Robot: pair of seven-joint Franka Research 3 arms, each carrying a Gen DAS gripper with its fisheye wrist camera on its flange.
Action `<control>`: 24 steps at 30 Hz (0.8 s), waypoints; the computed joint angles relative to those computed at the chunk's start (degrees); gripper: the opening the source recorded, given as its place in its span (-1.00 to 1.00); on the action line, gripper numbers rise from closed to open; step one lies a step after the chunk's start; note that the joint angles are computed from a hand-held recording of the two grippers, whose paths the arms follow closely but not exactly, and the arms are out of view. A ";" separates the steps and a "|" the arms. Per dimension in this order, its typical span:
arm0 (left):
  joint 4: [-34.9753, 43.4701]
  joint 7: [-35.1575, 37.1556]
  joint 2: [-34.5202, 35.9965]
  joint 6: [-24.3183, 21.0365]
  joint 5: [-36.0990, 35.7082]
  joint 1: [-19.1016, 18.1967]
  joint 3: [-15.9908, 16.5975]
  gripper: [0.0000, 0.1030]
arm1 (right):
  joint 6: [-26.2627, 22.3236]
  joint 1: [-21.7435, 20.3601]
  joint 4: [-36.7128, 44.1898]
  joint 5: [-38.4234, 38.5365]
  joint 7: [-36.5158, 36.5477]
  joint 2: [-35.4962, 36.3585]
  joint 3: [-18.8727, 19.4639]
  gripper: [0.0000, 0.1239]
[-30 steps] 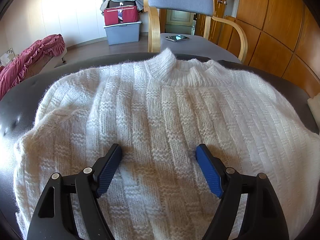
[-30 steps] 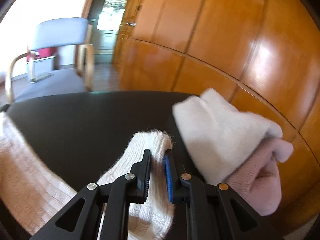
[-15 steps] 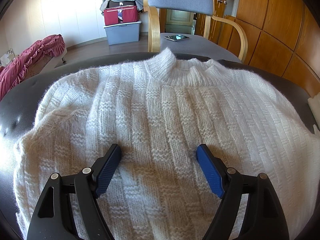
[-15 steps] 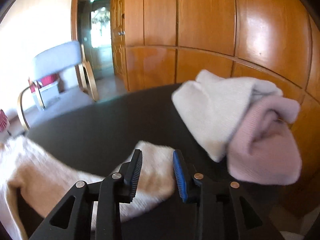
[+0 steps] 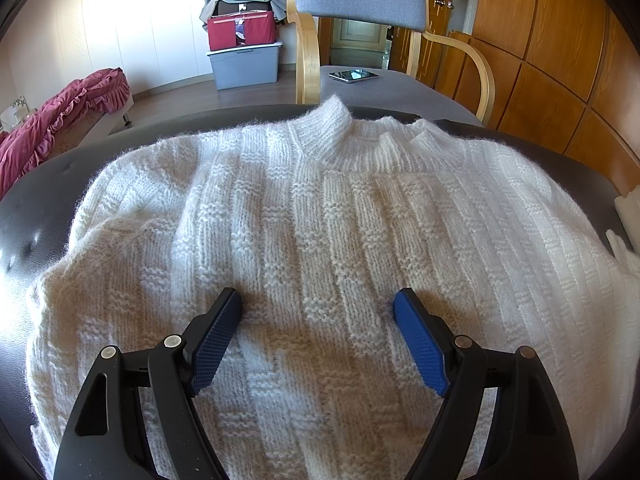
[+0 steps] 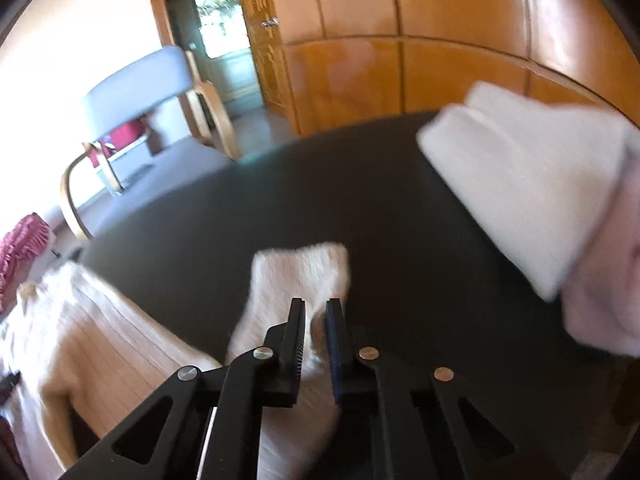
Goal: Fold clothes
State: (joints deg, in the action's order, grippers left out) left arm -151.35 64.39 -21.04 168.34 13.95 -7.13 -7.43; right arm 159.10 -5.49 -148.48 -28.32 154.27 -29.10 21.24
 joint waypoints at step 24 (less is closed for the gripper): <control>-0.12 0.43 -0.09 0.05 -0.48 -0.34 0.24 0.61 | -3.04 5.65 -1.32 9.40 -6.54 2.56 -7.89 -0.87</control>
